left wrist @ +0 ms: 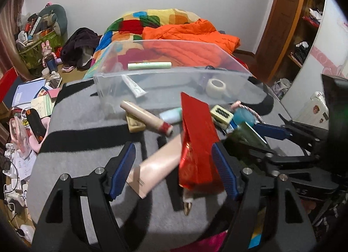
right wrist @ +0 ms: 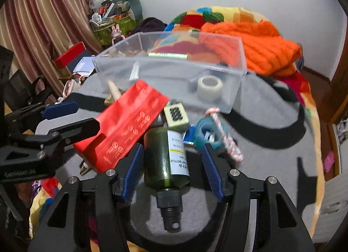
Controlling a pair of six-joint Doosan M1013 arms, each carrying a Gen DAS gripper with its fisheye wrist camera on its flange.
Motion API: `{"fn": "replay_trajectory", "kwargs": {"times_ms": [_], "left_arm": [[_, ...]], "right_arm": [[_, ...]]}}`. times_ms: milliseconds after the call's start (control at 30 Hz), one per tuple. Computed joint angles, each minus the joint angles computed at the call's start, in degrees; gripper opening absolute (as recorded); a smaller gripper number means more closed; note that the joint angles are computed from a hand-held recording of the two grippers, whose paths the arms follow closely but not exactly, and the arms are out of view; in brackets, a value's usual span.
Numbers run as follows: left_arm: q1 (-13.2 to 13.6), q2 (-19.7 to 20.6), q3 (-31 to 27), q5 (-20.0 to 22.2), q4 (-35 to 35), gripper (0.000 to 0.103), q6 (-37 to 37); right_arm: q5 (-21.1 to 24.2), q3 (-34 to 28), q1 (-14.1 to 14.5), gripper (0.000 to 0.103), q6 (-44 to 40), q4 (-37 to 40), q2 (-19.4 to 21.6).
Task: Organize objects
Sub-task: 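Grasp the red pouch with the left tool while the right tool grasps the green bottle, then carry the red pouch and green bottle with both tools over the clear box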
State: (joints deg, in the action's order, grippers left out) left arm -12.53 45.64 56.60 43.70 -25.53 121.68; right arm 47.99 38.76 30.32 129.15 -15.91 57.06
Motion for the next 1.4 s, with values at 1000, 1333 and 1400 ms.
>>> {"fn": "replay_trajectory", "kwargs": {"times_ms": [1000, 1333, 1400], "left_arm": [[-2.0, -1.5, 4.7, -7.4, 2.6, 0.06, 2.8], [0.4, -2.5, 3.3, -2.7, -10.3, 0.024, 10.7], [0.8, -2.1, 2.4, -1.8, -11.5, 0.024, 10.9]], "right_arm": [[-8.1, 12.2, 0.1, 0.038, 10.6, -6.4, -6.8], [-9.5, 10.0, -0.1, 0.038, 11.0, -7.1, -6.2], [-9.8, 9.6, -0.2, 0.038, 11.3, -7.6, -6.1]]}}
